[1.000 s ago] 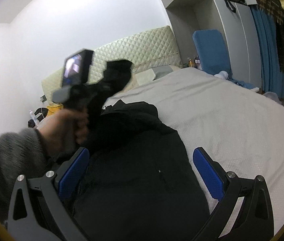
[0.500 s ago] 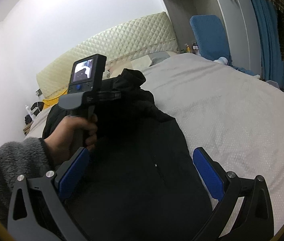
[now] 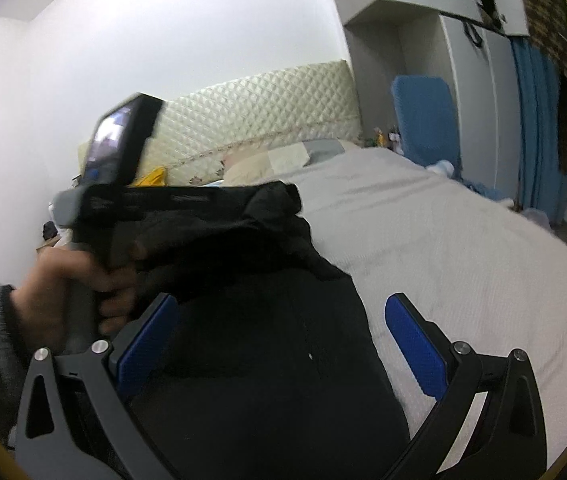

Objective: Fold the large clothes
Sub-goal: 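Release the sleeve onto the jacket and open the left gripper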

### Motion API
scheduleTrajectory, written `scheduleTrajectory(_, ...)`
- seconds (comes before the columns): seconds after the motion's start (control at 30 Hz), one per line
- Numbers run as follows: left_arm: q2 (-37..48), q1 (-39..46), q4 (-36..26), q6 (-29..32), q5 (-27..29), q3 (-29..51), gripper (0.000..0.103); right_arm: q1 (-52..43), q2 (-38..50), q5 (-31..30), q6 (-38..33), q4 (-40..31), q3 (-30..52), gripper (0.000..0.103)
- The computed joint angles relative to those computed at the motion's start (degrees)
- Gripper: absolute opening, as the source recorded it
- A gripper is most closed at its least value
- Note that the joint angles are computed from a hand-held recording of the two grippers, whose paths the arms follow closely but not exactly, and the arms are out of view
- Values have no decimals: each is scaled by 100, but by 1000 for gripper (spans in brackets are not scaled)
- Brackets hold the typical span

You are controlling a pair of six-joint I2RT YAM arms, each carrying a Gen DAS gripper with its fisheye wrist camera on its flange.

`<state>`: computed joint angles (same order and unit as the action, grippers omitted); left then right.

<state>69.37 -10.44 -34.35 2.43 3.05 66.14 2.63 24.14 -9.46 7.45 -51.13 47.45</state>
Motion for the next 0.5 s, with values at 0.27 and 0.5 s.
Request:
scheduleTrajectory(0.27,159,2251,-473,633,1268,606,73,1184,1643,833,-260,1460,786,103)
scheduleTrajectory(0.5,1462,3139,36,753,1430,829,73,1635,4249,767,-194,2887,1294,103)
